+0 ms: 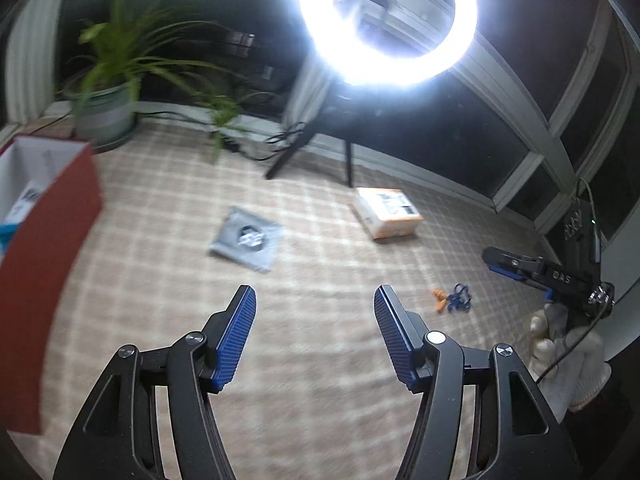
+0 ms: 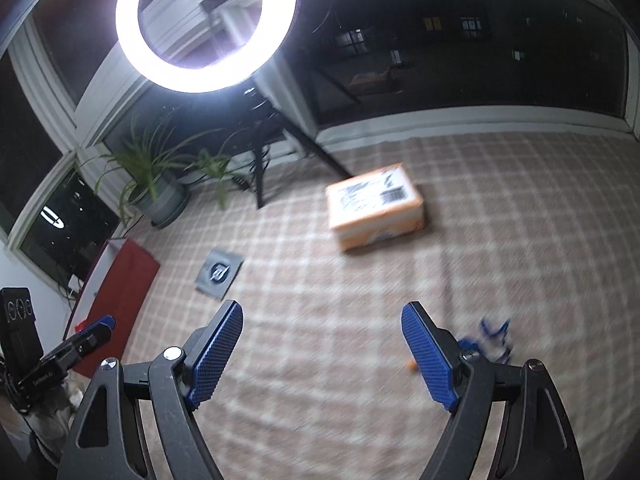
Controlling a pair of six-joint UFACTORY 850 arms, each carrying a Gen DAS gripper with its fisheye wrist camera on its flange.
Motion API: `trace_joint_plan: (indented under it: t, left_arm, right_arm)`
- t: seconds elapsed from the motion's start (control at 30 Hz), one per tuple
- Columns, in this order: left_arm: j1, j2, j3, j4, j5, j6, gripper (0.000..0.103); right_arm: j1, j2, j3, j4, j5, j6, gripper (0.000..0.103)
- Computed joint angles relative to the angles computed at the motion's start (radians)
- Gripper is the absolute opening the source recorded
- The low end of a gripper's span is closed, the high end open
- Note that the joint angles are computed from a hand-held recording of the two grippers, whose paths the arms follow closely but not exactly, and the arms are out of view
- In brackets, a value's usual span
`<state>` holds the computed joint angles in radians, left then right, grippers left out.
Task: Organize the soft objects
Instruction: 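Move both tools back toward the orange-wrapped tissue pack, then grasp the tissue pack with the right gripper while the left gripper grips it too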
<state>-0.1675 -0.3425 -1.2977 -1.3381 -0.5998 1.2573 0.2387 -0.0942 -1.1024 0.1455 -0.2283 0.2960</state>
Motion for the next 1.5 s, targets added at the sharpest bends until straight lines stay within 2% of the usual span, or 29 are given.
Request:
trace_joint_plan:
  t: [0.1, 0.27, 0.5, 0.7, 0.83, 1.07, 1.17, 1.2, 1.3, 1.5]
  left_arm:
    - [-0.044, -0.038, -0.052, -0.012, 0.006, -0.011, 0.061]
    - [-0.114, -0.100, -0.139, 0.013, 0.053, -0.029, 0.061]
    - [-0.175, -0.230, -0.310, 0.161, 0.072, -0.212, 0.061]
    - [-0.208, -0.353, -0.465, 0.287, 0.051, -0.365, 0.061]
    - [-0.233, -0.443, -0.586, 0.394, 0.016, -0.463, 0.061]
    - [-0.250, -0.616, -0.842, 0.541, -0.085, -0.678, 0.061]
    - [-0.258, -0.664, -0.916, 0.571, -0.106, -0.697, 0.061]
    - [-0.261, -0.672, -0.928, 0.578, -0.106, -0.694, 0.061]
    - [-0.266, -0.691, -0.960, 0.585, -0.118, -0.676, 0.059]
    - [-0.269, -0.659, -0.910, 0.560, -0.093, -0.629, 0.059]
  right_arm:
    - [-0.052, -0.036, -0.039, 0.166, -0.010, -0.206, 0.079]
    - [-0.102, -0.108, -0.107, 0.302, -0.029, -0.394, 0.079]
    - [-0.146, -0.214, -0.203, 0.463, -0.063, -0.616, 0.078]
    - [-0.200, -0.320, -0.303, 0.676, -0.162, -0.802, 0.077]
    - [-0.229, -0.396, -0.381, 0.724, -0.241, -0.816, 0.070]
    - [-0.264, -0.493, -0.469, 0.811, -0.342, -0.804, 0.068]
    - [-0.272, -0.521, -0.495, 0.842, -0.367, -0.811, 0.057]
    - [-0.274, -0.528, -0.500, 0.853, -0.377, -0.809, 0.051]
    - [-0.276, -0.546, -0.515, 0.871, -0.402, -0.805, 0.041]
    - [-0.261, -0.530, -0.496, 0.846, -0.384, -0.787, 0.041]
